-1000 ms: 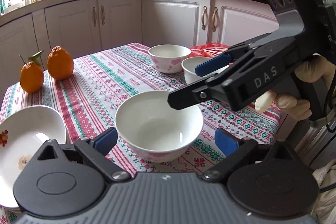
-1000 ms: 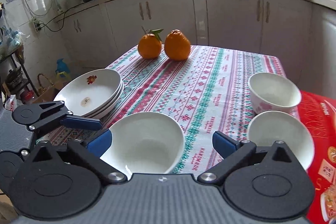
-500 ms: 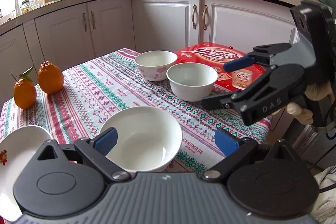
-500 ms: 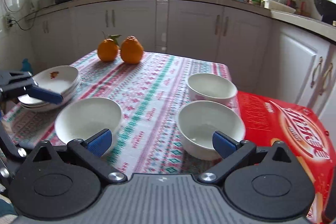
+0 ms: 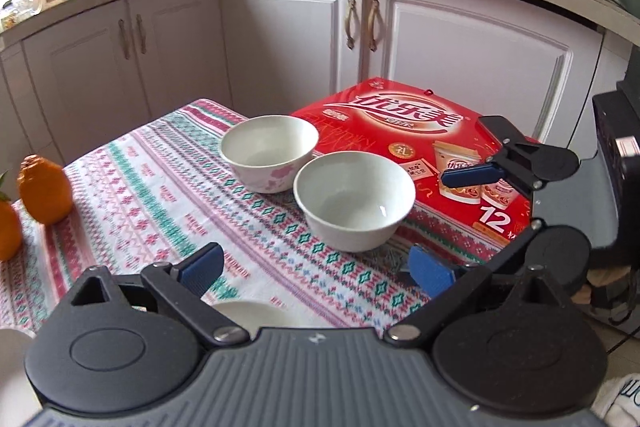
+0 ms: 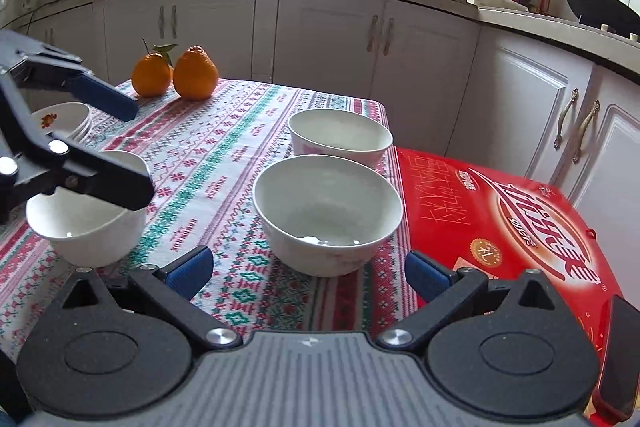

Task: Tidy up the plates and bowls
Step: 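Move the left tool to a white flowered bowl and grasp its rim, then lift the bowl with the left tool and carry it toward the placed bowl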

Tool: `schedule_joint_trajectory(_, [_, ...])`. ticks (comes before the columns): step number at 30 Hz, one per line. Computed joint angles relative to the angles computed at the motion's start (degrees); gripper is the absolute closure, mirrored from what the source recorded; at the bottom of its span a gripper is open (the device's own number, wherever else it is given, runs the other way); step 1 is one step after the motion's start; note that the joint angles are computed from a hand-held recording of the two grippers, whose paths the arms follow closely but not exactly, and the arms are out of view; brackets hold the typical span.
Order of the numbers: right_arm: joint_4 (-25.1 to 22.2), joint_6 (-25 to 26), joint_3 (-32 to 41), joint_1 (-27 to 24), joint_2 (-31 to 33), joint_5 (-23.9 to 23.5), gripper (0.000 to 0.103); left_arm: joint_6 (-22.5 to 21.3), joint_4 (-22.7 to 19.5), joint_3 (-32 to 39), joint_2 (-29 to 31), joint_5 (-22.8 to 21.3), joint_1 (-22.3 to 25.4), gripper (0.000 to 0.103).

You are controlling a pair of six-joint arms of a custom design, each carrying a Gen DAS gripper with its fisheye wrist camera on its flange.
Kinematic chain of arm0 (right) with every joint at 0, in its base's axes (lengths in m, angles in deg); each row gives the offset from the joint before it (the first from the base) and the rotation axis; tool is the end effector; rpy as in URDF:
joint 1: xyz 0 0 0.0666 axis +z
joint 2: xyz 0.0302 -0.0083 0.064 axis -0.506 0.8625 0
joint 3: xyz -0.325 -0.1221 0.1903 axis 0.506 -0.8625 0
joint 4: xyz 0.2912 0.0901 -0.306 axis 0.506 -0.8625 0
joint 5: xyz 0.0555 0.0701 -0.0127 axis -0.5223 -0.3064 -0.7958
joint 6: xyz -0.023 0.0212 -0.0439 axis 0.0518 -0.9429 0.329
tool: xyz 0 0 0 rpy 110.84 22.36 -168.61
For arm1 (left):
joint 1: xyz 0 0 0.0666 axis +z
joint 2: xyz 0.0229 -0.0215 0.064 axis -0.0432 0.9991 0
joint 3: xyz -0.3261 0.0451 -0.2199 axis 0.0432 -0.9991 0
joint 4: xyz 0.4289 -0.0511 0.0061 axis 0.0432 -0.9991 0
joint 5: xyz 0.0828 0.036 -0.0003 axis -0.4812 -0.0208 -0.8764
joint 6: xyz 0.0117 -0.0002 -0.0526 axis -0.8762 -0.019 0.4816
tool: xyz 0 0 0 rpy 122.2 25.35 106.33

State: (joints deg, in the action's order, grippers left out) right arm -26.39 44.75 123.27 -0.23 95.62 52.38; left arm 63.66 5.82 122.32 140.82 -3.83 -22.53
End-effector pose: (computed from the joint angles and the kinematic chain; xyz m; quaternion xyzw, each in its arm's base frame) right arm 0.6370 0.3730 0.2546 -0.3310 0.8267 0.1113 0.4412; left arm 0.5849 -0.2123 0.3035 0.1308 0.9020 -0.0582 0.4073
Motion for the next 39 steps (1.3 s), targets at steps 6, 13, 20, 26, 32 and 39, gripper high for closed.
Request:
schedule_joint_trajectory(6, [-0.4,1.2,2.4,-0.4,2.0,-0.8,0.000,0.3,-4.7,8.8,7.1,4.3,0.8,0.004])
schedule_joint_trajectory(13, [-1.0,2.4,4.7,-0.9,3.8,-2.3,0.002,-0.3,-9.3,18.3,14.4,7.1,1.6,0.008])
schedule_joint_trajectory(20, [-1.8,2.2,5.7,-1.5,4.6,-3.9,0.010,-0.3,-13.0,24.2,18.7,8.8,2.2,0.023])
schedule_joint_trajectory(26, [-2.8,2.9,7.2,-1.8,5.6,-4.6,0.014,-0.7,-15.6,27.6,21.2,9.6,2.6,0.034])
schedule_joint_trajectory(32, [-3.3,3.6,7.6,-1.9,5.9,-5.3,0.017,-1.3,-16.8,29.0,22.3,10.3,2.5,0.040])
schedule_joint_trajectory(39, [-3.7,4.0,7.8,-2.0,5.9,-5.7,0.017,-1.8,-17.8,30.3,23.2,11.3,2.6,0.042])
